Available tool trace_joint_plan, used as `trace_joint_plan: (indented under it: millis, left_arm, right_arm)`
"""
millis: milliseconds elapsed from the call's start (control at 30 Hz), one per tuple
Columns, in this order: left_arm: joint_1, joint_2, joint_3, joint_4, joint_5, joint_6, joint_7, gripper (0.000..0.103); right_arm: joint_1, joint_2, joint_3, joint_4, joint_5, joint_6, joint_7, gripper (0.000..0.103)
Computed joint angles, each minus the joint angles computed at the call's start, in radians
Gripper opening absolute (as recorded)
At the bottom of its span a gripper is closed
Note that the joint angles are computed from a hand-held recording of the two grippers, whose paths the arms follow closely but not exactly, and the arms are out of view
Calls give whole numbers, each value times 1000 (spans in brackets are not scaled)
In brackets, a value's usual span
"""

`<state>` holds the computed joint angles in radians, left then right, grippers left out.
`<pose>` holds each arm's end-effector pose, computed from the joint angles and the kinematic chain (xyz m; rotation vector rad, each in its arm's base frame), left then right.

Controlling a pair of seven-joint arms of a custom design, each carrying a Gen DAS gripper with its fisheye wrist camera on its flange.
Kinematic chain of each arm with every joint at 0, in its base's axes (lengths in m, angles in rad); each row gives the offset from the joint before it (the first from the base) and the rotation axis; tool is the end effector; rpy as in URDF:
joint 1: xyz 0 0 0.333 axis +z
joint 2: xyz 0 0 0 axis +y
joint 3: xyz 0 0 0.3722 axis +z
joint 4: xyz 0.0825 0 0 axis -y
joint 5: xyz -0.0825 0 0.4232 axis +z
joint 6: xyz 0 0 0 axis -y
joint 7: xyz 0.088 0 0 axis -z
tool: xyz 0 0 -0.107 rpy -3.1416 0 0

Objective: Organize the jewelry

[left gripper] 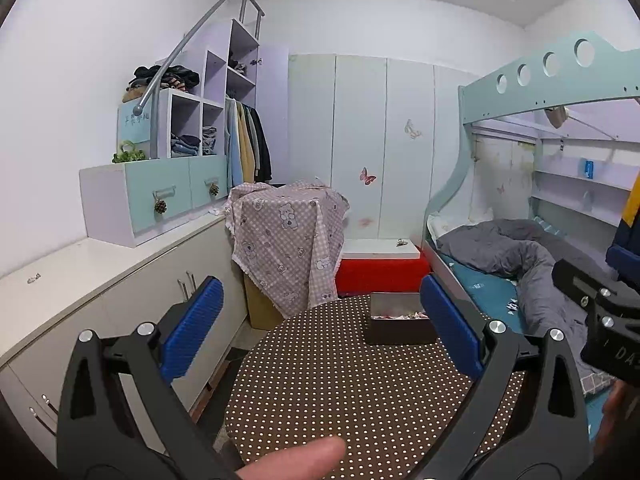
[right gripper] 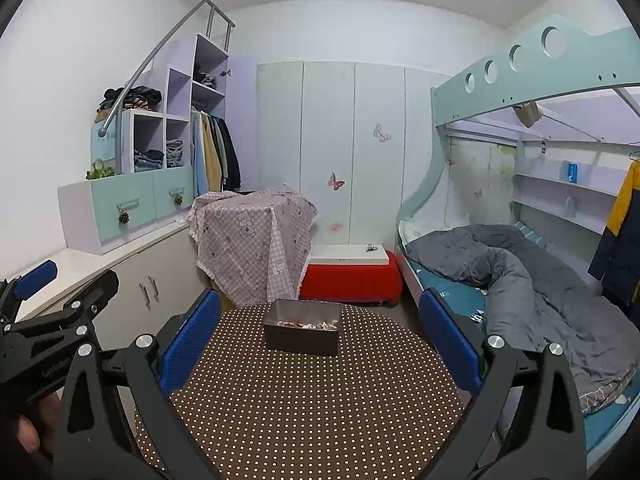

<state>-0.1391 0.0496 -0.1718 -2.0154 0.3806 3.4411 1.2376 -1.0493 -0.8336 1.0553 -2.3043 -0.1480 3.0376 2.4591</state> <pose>0.5879 -0.2312 0.6317 -1.0979 1.7008 -1.3741 0.4951 0.1772 0.6272 -1.1154 1.7257 -1.3365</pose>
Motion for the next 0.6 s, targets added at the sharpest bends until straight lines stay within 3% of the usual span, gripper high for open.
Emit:
trace_joint_plan:
  millis: [133, 333, 433, 500, 600]
  left_arm:
    - [-1, 1, 0, -3, 5, 15, 0, 97]
    - [47, 3, -17, 10, 174, 42, -154, 97]
    - [-17, -2, 10, -14, -30, 43, 39, 97]
    - [-16, -3, 7, -9, -40, 24, 49, 97]
    - [-45, -7, 15, -17, -150, 24, 152, 97]
  right_arm:
    - [9, 4, -3, -7, 1, -4, 2, 95]
    - [7, 4, -1, -4, -7, -14, 9, 95]
    - [7, 9, 1, -2, -11, -18, 11, 95]
    - [7, 9, 2, -3, -14, -17, 13, 95]
    - [6, 10, 3, 0, -18, -17, 14, 95]
